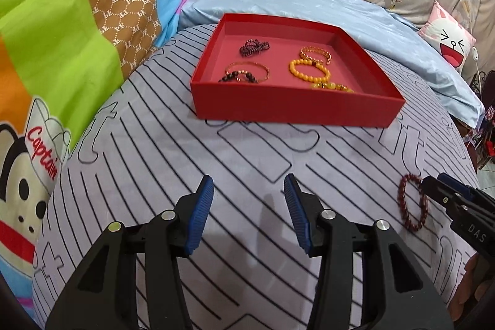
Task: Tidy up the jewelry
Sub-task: 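Lower the right tool onto the dark red bead bracelet and close it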
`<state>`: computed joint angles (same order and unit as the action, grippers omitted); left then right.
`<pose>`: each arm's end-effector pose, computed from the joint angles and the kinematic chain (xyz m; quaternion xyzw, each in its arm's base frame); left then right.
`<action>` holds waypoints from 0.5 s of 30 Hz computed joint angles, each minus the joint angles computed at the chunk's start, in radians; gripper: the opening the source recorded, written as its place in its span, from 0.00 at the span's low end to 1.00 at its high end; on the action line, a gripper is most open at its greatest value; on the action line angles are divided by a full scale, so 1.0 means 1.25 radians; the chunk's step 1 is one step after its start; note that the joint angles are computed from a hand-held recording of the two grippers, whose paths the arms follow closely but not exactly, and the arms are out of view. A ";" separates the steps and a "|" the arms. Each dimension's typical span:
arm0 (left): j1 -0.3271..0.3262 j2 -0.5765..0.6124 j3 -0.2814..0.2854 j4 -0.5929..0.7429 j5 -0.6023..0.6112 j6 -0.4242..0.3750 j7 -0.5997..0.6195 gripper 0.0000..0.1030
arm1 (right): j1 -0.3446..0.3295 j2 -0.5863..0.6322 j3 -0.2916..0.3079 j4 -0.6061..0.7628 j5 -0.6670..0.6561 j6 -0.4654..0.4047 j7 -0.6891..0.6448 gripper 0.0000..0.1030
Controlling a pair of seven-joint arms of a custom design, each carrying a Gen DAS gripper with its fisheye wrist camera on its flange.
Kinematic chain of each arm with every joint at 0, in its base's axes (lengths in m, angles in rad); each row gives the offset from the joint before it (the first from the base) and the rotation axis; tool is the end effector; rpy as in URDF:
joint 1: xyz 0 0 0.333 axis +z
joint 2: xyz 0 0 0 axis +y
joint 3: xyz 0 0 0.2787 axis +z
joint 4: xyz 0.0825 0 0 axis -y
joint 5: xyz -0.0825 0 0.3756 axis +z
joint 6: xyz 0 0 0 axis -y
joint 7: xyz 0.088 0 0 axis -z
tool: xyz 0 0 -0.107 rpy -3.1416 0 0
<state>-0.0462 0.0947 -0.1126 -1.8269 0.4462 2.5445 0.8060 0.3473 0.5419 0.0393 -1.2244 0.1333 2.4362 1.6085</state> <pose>0.6146 -0.1017 0.5147 -0.7609 0.5499 -0.2303 0.2562 0.6828 0.2700 0.5082 -0.7485 0.5726 -0.1224 0.3114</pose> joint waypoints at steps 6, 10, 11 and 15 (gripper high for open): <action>-0.004 -0.036 -0.006 -0.053 -0.002 0.023 -0.019 0.44 | 0.008 -0.040 -0.009 -0.076 -0.021 0.036 0.009 0.43; -0.006 -0.055 -0.012 -0.080 -0.005 0.038 -0.027 0.44 | 0.013 -0.043 -0.011 -0.087 -0.037 0.045 0.013 0.40; -0.008 -0.061 -0.013 -0.088 -0.007 0.043 -0.026 0.44 | 0.016 -0.043 -0.013 -0.087 -0.044 0.045 0.014 0.39; -0.012 -0.069 -0.019 -0.102 -0.023 0.049 -0.015 0.44 | 0.016 -0.038 -0.009 -0.088 -0.048 0.037 0.009 0.26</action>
